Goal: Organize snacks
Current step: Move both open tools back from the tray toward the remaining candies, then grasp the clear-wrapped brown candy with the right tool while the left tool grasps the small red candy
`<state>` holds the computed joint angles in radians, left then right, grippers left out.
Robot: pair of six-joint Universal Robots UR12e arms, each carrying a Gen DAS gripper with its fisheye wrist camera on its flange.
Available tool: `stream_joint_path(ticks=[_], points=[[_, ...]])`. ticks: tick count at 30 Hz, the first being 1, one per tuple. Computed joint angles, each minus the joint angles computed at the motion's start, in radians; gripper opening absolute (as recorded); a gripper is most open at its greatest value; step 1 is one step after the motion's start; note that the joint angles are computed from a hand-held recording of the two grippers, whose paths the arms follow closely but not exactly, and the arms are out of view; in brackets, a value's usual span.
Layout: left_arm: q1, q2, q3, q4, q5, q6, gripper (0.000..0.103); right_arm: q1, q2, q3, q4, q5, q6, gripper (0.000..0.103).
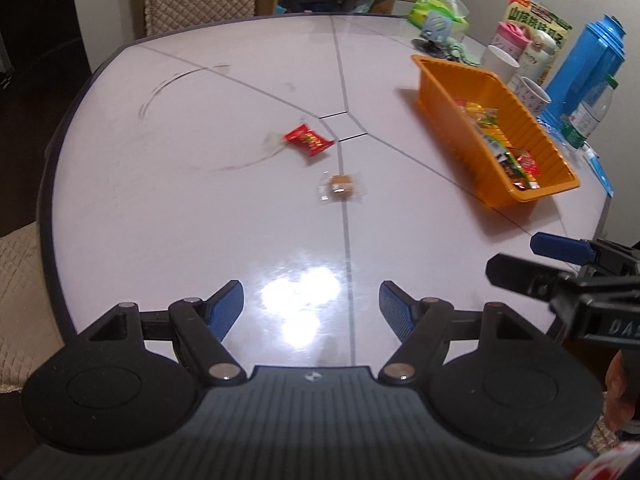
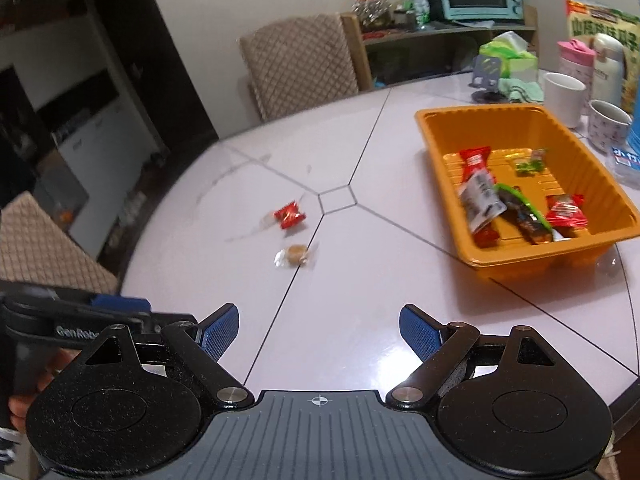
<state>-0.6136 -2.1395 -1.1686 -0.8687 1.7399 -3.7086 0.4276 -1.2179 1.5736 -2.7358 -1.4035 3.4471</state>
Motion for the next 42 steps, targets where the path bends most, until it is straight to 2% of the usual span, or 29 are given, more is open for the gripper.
stream_joint_path(ticks=[7, 16, 28, 37, 38, 40, 42], points=[[0.022, 0.021, -0.039, -0.009, -0.009, -0.012, 0.072, 0.028, 0.048, -0.066, 0.072, -0.037, 0.001, 0.087], [0.044, 0.028, -0.058, 0.002, -0.016, 0.015, 0.073, 0.051, 0.104, -0.143, 0.107, -0.066, 0.021, 0.087], [0.070, 0.007, -0.044, 0.026, -0.020, 0.074, 0.073, 0.060, 0.163, -0.219, 0.140, -0.083, 0.050, 0.087], [0.088, -0.019, -0.019, 0.018, -0.042, 0.091, 0.073, 0.063, 0.204, -0.261, 0.140, -0.110, 0.050, 0.087], [0.089, -0.023, -0.015, 0.016, -0.042, 0.092, 0.073, 0.064, 0.209, -0.267, 0.143, -0.116, 0.049, 0.086], [0.093, -0.032, -0.006, 0.015, -0.041, 0.097, 0.073, 0.064, 0.221, -0.277, 0.142, -0.124, 0.051, 0.077], [0.095, -0.039, 0.002, 0.012, -0.039, 0.102, 0.072, 0.063, 0.234, -0.290, 0.150, -0.130, 0.055, 0.075]])
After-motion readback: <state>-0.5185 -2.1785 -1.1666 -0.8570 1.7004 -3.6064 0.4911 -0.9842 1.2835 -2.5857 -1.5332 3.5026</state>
